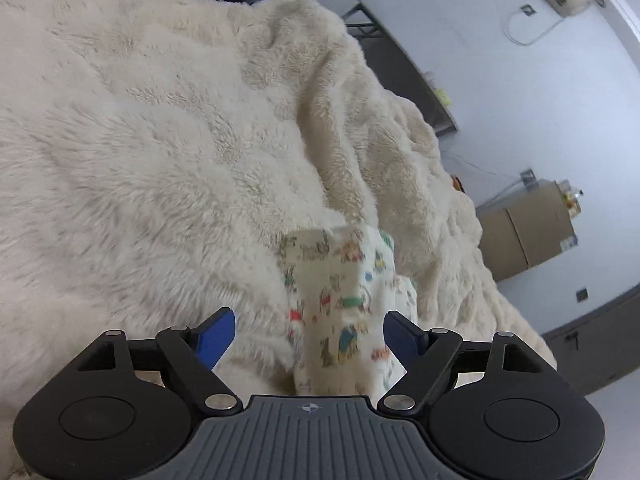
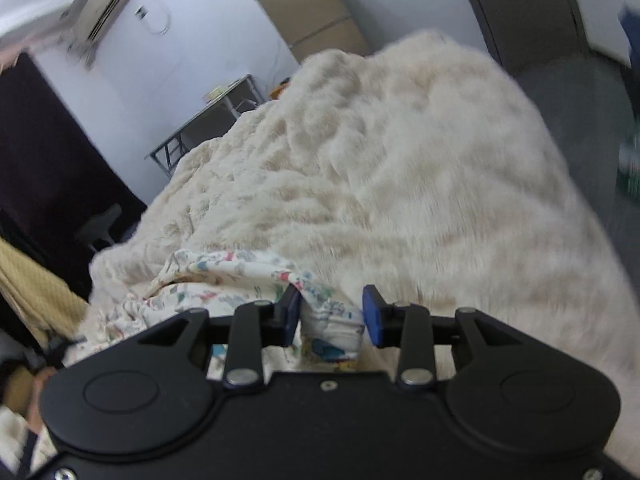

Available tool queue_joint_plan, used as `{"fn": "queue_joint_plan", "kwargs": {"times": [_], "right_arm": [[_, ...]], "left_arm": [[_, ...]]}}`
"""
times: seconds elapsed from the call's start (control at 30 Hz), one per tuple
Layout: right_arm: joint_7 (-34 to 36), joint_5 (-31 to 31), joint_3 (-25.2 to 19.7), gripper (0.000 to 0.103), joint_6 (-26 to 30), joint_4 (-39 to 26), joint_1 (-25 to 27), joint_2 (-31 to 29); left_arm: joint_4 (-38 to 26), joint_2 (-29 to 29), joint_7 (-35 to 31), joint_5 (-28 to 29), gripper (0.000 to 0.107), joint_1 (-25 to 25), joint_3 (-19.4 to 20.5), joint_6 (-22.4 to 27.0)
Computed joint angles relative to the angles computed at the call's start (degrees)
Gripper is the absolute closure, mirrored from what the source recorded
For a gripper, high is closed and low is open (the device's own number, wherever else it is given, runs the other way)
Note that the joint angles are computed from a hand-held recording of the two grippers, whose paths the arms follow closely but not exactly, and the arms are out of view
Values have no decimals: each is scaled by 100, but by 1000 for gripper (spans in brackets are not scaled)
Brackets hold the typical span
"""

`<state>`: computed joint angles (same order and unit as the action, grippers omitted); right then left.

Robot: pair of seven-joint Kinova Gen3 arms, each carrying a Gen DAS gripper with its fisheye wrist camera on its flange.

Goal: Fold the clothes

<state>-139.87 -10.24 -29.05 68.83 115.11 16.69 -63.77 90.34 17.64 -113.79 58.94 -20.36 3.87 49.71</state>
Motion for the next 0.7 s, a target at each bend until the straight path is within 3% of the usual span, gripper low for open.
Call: {"fn": "queue_joint_plan", "kwargs": {"times": [0.13, 0.23, 0.3, 0.4, 0.43, 0.5, 0.57, 0.63, 0.7], "right_arm": [[44, 414, -265, 56, -111, -525, -57, 591], [-279, 870, -514, 52, -233, -762, -301, 1061], [-140, 911, -559, 46, -597, -907, -339, 1539], [85, 939, -692, 44, -844, -1097, -360, 2300], [311, 865, -849, 43, -981, -1172, -180, 2566], [726, 693, -1169, 43, -1106, -1382, 204, 3028], [1047, 604, -1667, 42, -1377, -1556, 650, 3501], [1190, 701, -2094, 42, -1462, -1699, 924, 3840], [1076, 1091, -2621, 47, -1638, -1849, 1018, 4321]], "left_arm": [[-207, 149, 170, -149, 29, -57, 377, -12], [-516, 115, 518, -818, 29, 629, -98, -7], [-608, 71, 741, -1284, 32, 1059, -330, -199], [-552, 29, 772, -1656, 55, 961, 52, -453], [-551, 39, 736, -1679, 67, 857, 194, -453], [-533, 37, 559, -1708, 74, 840, 264, -467], [-479, 9, 430, -1733, 91, 856, 292, -550], [-434, 7, 322, -1753, 101, 889, 294, -645], [-309, 6, -21, -1486, 103, 719, 395, -709]]}}
